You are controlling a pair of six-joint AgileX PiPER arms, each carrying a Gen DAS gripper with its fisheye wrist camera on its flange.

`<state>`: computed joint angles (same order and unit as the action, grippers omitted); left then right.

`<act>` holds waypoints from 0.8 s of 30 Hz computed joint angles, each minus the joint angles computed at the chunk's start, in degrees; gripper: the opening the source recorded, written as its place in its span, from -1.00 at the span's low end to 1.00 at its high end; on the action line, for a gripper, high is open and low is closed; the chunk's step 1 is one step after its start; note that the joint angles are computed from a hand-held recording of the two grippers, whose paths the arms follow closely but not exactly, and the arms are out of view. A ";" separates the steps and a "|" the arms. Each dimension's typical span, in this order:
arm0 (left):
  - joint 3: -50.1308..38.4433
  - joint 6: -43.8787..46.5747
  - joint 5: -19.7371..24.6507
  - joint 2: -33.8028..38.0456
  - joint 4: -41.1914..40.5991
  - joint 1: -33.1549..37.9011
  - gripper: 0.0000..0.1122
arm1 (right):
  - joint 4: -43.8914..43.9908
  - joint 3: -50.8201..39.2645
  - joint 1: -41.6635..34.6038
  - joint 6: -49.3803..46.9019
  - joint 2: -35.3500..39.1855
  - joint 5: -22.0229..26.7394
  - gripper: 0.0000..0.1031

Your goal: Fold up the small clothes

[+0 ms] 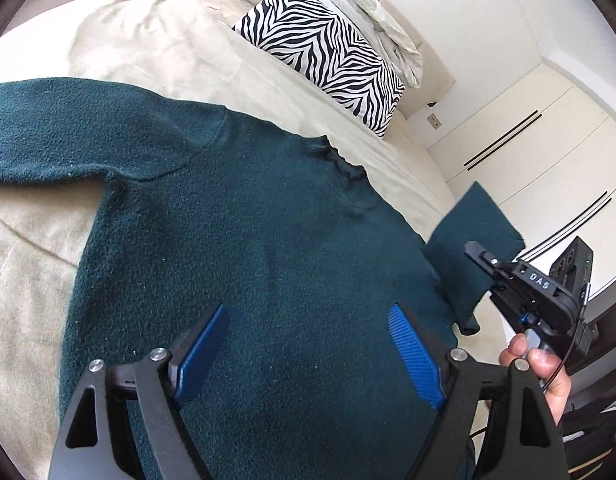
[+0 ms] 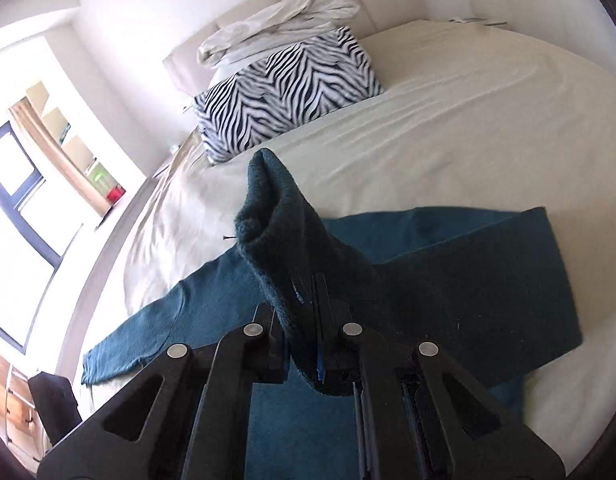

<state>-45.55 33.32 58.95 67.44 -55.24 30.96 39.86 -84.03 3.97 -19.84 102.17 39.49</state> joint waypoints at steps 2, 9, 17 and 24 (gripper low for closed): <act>-0.11 1.69 1.46 1.49 -1.21 1.83 0.49 | -3.13 -1.75 6.73 4.46 4.75 -0.17 -0.83; 0.37 3.60 1.79 7.38 -6.45 -0.26 0.70 | 20.54 20.30 14.11 -15.25 -1.29 -12.77 0.18; -4.61 -4.06 -5.59 12.86 -2.95 -14.99 0.67 | 37.40 38.62 0.56 -29.45 -15.37 -2.92 0.20; -11.53 -13.62 -8.49 16.34 6.88 -20.59 -0.84 | 42.95 44.30 -16.49 -34.28 -16.09 9.29 0.20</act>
